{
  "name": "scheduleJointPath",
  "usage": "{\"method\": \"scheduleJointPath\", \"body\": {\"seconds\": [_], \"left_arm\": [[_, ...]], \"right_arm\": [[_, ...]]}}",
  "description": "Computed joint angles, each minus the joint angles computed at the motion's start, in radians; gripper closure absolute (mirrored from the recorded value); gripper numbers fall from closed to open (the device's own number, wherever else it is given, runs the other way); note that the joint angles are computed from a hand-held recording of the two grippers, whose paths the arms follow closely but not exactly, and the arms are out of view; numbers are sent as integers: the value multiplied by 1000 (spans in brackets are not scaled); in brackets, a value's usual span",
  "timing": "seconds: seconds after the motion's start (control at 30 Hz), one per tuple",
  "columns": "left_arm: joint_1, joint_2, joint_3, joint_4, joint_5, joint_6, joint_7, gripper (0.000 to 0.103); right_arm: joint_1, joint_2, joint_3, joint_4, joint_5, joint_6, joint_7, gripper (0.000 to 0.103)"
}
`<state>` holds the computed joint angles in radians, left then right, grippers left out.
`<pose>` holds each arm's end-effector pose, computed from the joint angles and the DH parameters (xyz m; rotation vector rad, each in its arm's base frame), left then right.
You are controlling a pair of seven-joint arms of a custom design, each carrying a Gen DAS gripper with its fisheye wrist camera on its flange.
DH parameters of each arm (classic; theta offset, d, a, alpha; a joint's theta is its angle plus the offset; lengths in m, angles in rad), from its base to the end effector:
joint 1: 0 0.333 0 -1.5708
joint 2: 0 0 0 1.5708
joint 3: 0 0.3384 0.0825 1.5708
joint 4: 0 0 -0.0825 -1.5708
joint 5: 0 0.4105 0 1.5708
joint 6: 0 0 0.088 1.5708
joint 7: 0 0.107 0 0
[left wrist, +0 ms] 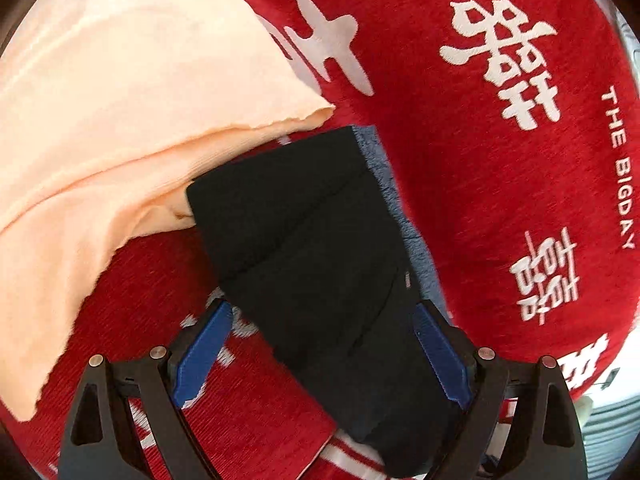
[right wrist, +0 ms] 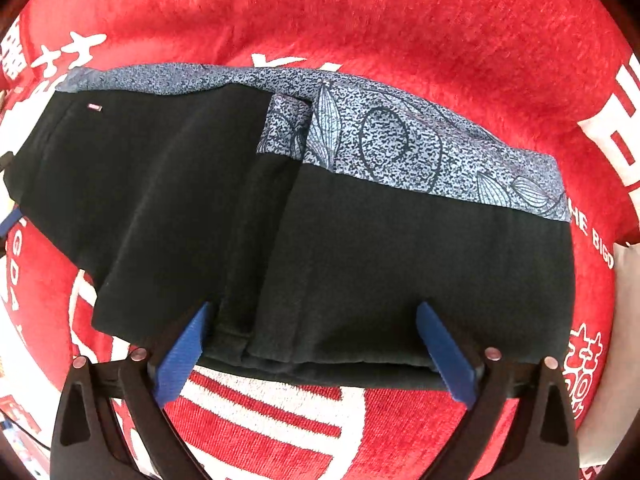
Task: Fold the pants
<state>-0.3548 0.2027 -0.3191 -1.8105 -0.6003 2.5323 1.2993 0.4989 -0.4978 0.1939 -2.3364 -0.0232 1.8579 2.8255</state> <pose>0.5461 -0.4092 0.5018 1.9096 -1.8545 0.8850 0.3192 0.2738 0.5314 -1.4792 2.7309 -0.1721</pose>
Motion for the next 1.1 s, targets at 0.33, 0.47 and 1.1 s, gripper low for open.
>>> {"method": "scheduleJointPath", "body": {"seconds": [0.33, 0.47, 1.1], "left_arm": [[-9, 83, -15, 83, -59, 30, 5, 11], [-47, 94, 18, 113, 80, 11, -114, 18], [-215, 64, 51, 241, 806, -114, -91, 72]], "right_arm": [[-4, 22, -3, 14, -2, 0, -2, 2], [-5, 26, -1, 16, -4, 1, 0, 2], [-51, 88, -129, 181, 123, 233, -197, 6]]}}
